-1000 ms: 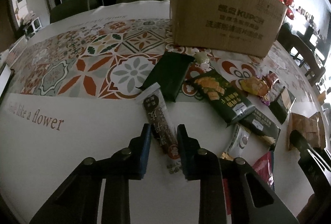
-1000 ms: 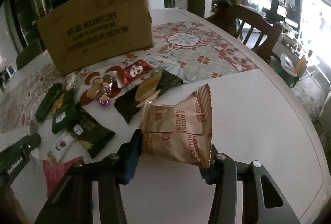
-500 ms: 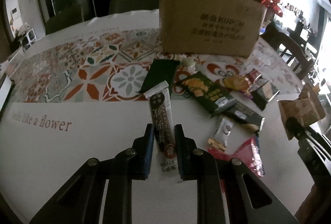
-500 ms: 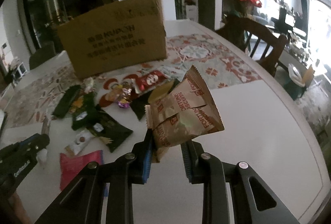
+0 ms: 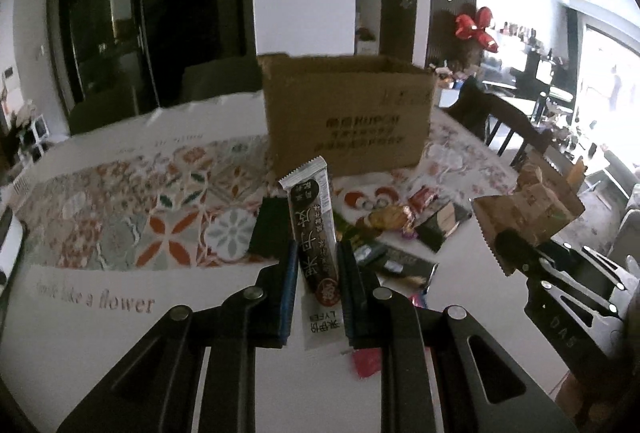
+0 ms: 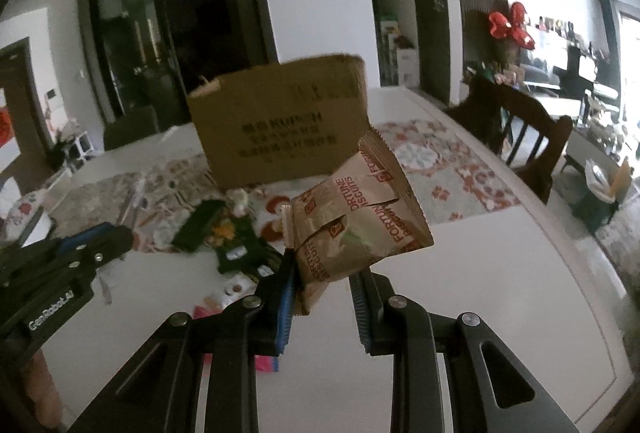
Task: Organize snacks
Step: 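Lift both held packets and carry them over the open cardboard box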
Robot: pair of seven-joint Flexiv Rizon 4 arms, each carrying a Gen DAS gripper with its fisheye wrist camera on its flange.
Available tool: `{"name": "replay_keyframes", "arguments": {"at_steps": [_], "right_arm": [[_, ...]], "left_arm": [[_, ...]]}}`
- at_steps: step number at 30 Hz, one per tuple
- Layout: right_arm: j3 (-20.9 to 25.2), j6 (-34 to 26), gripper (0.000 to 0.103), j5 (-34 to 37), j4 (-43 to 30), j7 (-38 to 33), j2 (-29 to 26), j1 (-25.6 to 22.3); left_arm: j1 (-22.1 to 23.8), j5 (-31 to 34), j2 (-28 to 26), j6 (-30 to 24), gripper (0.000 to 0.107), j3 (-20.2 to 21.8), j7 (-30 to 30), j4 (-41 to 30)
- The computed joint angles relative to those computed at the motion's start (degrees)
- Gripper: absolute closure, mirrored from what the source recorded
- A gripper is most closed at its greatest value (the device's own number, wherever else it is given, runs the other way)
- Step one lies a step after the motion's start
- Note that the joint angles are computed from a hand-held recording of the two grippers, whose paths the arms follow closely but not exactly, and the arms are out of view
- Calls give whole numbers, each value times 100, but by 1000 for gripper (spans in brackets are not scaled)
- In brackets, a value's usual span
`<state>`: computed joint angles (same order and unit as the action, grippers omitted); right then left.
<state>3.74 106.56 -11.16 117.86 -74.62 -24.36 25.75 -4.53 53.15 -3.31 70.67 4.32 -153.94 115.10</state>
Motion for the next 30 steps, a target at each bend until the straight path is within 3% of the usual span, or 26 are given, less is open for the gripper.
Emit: {"name": "replay_keyframes", "arguments": {"at_steps": [5,10,14,19,26,30], "right_arm": [[519,158,76,-275,-139,35,19,-528],[568,379,76,-452,-324,13,-2,-622],[1006,373,76,-855,-567,221,-137,-1071],[1189,421,76,-1260,-913,415,-339,-1267],[1492,230,76,-1856,-1631,694,-755,-1519],[1939,-102,76,-2204,-2154,741,-1098,-1843]], "left_arm": [[45,-9,55,179,87,-12,150,-99],[52,234,80,153,87,-37,109,-308],[110,224,35,274,87,-10,199,-457],[134,380,-44,268,87,50,176,-735],[244,115,-301,555,87,213,450,-1117],[261,-227,-480,705,87,323,841,-1299]]}}
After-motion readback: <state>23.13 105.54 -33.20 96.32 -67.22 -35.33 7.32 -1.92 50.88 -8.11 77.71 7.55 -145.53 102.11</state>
